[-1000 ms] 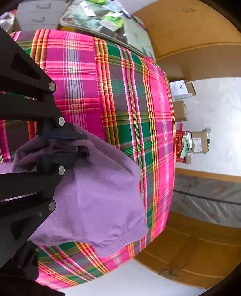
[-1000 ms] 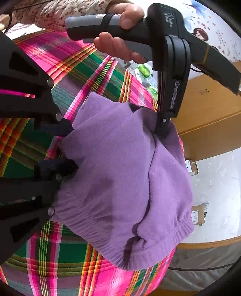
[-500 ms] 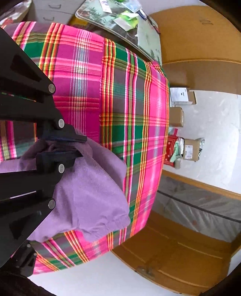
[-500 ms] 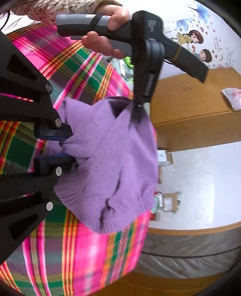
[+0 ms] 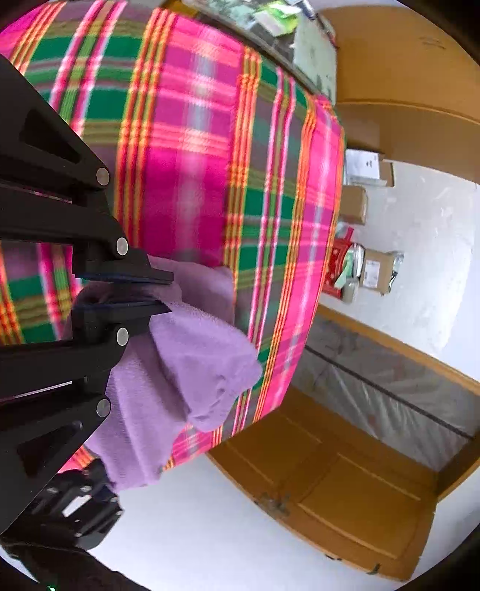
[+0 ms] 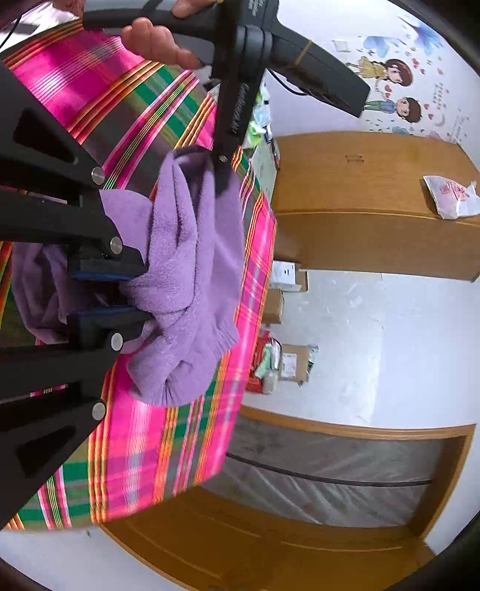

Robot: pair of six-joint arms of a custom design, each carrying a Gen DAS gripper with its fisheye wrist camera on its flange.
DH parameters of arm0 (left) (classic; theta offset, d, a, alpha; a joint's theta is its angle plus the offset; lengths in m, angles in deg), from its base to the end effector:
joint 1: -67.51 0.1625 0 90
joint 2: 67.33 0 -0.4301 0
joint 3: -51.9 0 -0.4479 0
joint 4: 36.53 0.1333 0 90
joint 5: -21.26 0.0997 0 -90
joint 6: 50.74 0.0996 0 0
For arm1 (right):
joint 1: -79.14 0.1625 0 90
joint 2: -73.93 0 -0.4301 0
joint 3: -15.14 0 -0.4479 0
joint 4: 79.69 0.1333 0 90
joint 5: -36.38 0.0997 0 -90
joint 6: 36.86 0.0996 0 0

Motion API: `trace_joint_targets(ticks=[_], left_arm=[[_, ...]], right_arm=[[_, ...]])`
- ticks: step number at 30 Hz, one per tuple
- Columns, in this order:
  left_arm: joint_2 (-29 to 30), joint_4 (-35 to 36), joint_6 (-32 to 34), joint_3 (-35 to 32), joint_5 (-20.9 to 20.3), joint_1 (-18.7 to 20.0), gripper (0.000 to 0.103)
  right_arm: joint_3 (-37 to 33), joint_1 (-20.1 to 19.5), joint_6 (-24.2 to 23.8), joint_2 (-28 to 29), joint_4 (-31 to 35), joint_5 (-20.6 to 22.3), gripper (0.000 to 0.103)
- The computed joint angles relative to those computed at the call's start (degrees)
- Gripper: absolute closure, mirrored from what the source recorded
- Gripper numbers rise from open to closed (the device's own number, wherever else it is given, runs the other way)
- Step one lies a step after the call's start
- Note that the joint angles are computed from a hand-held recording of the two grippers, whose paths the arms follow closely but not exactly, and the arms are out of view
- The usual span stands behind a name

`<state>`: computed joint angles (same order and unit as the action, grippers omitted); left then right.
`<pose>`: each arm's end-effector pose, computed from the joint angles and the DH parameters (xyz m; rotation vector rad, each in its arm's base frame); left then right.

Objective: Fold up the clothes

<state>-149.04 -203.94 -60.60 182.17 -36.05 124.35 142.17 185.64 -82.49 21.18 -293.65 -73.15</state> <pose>-0.1093 -0.5094 0.2270 0.3389 2.6322 -0.9179 0.2429 -0.4680 0.0890 1.0886 -2.1824 0.9840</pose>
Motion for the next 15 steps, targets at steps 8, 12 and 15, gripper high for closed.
trace_joint_targets(ticks=[8,12,15], left_arm=[[1.50,-1.12,-3.93,3.54,-5.29,-2.03,0.094],[2.71,-0.92,-4.05,4.47,-5.77,-2.78,0.094],[3.29,-0.42,-3.92,4.71,-5.92,-2.82,0.094]], right_arm=[[3.80,-2.18,-7.00,-3.60,-0.18,-5.09,0.092],[6.05,-4.88,-6.33,-5.59,2.35,-5.20,0.091],[7.48,-6.39,-4.67,-7.02,4.25,-3.07,0.091]])
